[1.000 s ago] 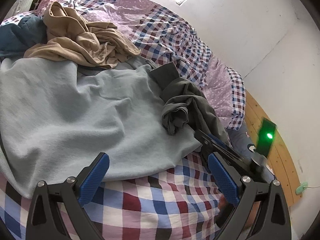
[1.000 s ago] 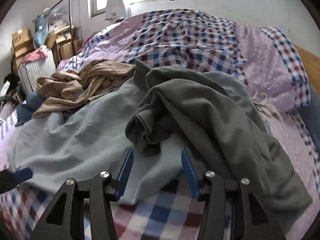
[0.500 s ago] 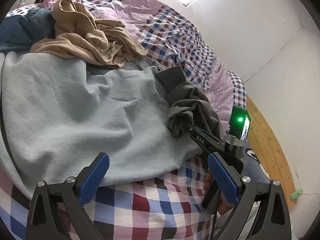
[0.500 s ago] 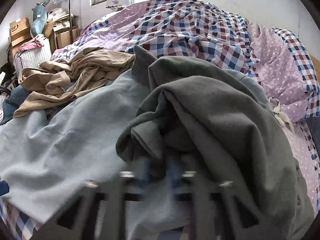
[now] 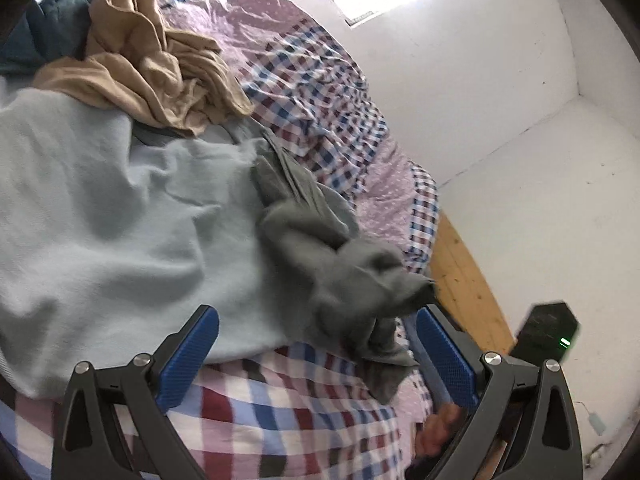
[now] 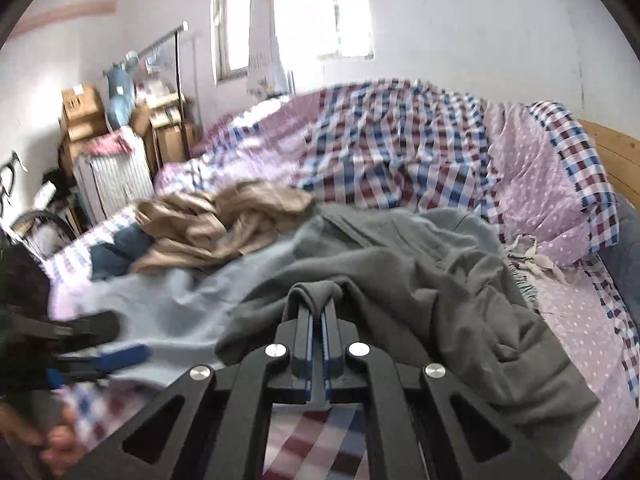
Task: Fold clothes
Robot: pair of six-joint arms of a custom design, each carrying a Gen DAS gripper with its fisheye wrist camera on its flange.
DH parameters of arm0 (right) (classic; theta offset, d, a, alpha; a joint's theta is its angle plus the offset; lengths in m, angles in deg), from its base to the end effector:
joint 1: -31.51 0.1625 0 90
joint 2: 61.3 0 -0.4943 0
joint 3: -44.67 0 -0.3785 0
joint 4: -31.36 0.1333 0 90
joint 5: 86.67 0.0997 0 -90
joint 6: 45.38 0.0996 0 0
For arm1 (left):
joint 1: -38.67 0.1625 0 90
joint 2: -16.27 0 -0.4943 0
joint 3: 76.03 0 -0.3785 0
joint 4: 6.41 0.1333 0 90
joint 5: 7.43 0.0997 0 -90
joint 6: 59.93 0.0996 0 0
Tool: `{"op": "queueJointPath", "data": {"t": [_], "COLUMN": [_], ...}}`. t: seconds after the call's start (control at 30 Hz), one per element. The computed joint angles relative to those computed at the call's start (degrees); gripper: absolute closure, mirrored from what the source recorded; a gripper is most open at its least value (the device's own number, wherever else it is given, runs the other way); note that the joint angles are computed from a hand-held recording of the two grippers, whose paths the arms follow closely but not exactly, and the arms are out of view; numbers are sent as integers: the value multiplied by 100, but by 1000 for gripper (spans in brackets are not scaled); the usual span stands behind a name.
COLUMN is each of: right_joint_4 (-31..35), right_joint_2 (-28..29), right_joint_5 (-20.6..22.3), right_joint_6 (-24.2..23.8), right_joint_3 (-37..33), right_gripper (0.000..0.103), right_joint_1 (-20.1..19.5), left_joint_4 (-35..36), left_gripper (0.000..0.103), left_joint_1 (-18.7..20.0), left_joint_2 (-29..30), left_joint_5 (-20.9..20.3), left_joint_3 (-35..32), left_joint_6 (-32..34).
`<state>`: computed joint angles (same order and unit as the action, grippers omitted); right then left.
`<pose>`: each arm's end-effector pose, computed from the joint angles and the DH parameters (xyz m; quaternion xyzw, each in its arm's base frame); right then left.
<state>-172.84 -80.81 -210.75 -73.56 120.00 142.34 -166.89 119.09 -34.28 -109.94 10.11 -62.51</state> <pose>0.3573 -0.7212 0.0561 0.2162 -0.8188 0.4489 0.2852 -0.0162 -0.7673 0.3012 -0.0905 -0.9446 0.2853 0.1349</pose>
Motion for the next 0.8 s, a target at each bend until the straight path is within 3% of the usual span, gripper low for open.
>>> {"op": "queueJointPath", "data": {"t": [0.23, 0.27, 0.37, 0.47, 0.57, 0.63, 0.7, 0.73, 0.8], "right_joint_4": [-1041, -1092, -573, 251, 339, 154, -128, -298, -575], "right_joint_2": [-498, -585, -744, -920, -1098, -1186, -1270, -1304, -1343], "right_joint_5": [91, 108, 2, 55, 388, 594, 827, 945, 1115], "right_joint_6": [447, 678, 959, 940, 837, 721, 647, 617, 674], "right_joint_3": [1200, 1472, 1911, 2205, 2448, 2591, 2744, 2819, 2902], "right_gripper": [101, 101, 101, 98, 98, 92, 65, 59, 55], "right_joint_1": [131, 70, -43, -134, -163, -165, -171, -179, -197], "left_joint_4": [413, 636, 803, 752, 692, 766, 907, 993, 1256], "left_gripper": [2, 2, 2, 2, 2, 2, 2, 2, 2], "left_joint_1": [44, 55, 14, -28, -38, -45, -64, -72, -94], "left_joint_2": [59, 87, 94, 94, 118, 167, 220, 246, 300], "left_joint_5": [-370, -481, -418, -287, -165, -91, -52, -63, -111], "left_joint_3": [-113, -179, -156, -108, -101, -148, -188, -206, -247], "left_joint_6": [61, 95, 232, 309, 260, 254, 280, 304, 378]}}
